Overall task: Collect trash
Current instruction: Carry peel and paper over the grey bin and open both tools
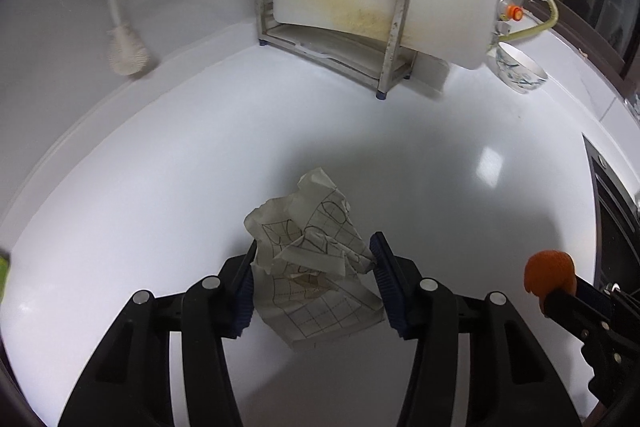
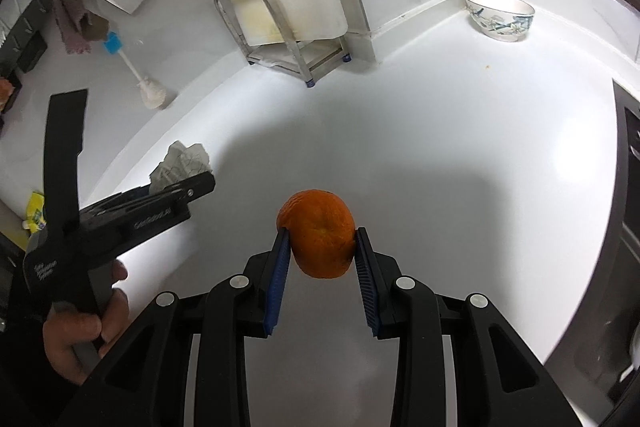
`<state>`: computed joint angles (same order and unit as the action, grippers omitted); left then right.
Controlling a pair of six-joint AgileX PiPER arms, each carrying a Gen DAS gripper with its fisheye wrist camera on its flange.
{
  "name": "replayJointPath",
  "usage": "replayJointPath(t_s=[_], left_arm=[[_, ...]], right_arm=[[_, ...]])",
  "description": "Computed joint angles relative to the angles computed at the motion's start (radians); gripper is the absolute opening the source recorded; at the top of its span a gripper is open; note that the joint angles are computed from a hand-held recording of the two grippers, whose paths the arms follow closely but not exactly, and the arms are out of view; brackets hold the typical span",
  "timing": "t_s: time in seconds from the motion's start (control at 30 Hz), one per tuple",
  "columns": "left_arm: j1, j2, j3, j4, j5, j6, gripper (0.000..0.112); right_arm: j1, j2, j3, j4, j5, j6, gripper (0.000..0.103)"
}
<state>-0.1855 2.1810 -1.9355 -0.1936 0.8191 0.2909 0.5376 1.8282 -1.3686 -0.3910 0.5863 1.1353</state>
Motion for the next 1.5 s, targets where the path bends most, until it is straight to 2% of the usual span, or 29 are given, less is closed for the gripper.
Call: replayJointPath(t_s=[0.27,0.4,0.5,0.63,0.77,0.9,1.0,1.23,1.37,1.5], left_arm=[[0.004,-0.321,0.407,0.018,-0.12,-0.012,0.051],[-0.022,-0.509,0.627,0.093,-0.18,-0.104,0.051],[-0.042,-0.625,0.748,0.143,-0.184,-0.175,0.051],[-0.101,-0.804,0.916,0.231,-0.164,-0.307,0.051],[-0.192,-0.961,1.039,0.316,-0.111,-0.472,0.051],[-0.32,-1.091,1.135,0.422,-0.043,-0.672,0.051],[-0.469,-1.171,1.193,0.519,0.029,-0.872,0.051],[-0.812,-1.225,1.257,0.691,0.192,-1.274,0.051],[-0.883,-1.215,1.283,0.69,0.21,-1.344,0.051],[-0.892,-1.186,1.309,0.666,0.17,-1.354,0.052]], right_arm=[[0.14,-0.132,0.104,-0.075,0.046,0.11,0.032],[0.225,-0.23,0.198,-0.083,0.054,0.152,0.032],[0.308,-0.302,0.256,-0.094,0.091,0.193,0.032],[0.43,-0.398,0.341,-0.112,0.139,0.268,0.032],[0.541,-0.485,0.42,-0.128,0.184,0.355,0.032],[0.674,-0.567,0.48,-0.16,0.257,0.456,0.032],[0.758,-0.617,0.521,-0.171,0.299,0.523,0.032],[0.933,-0.684,0.604,-0.198,0.364,0.671,0.032],[0.973,-0.686,0.634,-0.195,0.358,0.723,0.032],[0.985,-0.666,0.664,-0.179,0.33,0.749,0.032]])
